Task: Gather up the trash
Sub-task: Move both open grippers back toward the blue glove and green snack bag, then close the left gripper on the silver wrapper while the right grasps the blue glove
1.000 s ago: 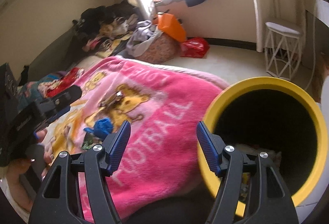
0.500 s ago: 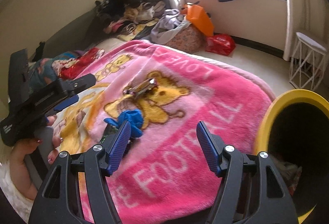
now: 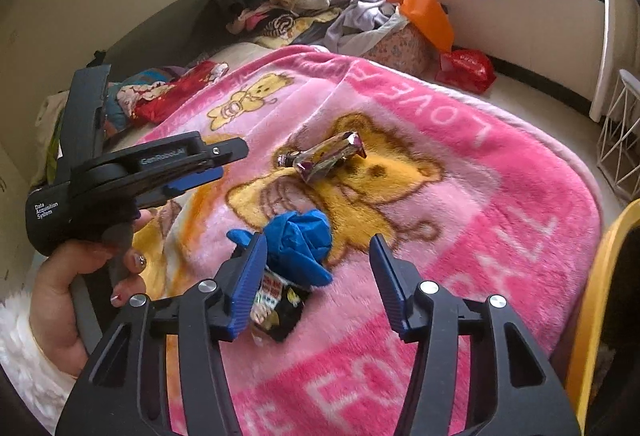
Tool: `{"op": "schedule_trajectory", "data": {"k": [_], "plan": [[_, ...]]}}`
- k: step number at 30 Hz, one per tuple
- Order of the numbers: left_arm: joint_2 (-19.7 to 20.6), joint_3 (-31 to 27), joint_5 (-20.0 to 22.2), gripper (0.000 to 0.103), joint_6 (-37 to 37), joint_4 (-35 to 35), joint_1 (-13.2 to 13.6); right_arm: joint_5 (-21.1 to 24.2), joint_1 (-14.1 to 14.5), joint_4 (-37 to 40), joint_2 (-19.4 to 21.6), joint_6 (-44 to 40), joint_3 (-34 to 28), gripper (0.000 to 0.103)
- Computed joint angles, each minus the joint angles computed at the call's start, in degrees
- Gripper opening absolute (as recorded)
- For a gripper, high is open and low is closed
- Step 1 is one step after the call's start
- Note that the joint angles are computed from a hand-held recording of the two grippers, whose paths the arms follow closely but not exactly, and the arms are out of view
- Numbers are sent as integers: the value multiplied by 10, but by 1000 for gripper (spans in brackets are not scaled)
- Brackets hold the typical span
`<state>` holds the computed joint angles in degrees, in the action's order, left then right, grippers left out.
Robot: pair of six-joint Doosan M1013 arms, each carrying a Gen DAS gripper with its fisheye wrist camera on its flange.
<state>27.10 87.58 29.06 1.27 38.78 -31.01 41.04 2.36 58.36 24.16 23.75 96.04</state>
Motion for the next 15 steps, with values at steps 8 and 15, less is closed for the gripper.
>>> {"op": "schedule_trajectory", "data": {"k": [8,15], "plan": [[24,-25,-8,36,84,-92,19,12,23,-73,32,58,-35,48],[36,-23,-49,35,124,-189,40,22,34,-129,49,94,-47,38]]}}
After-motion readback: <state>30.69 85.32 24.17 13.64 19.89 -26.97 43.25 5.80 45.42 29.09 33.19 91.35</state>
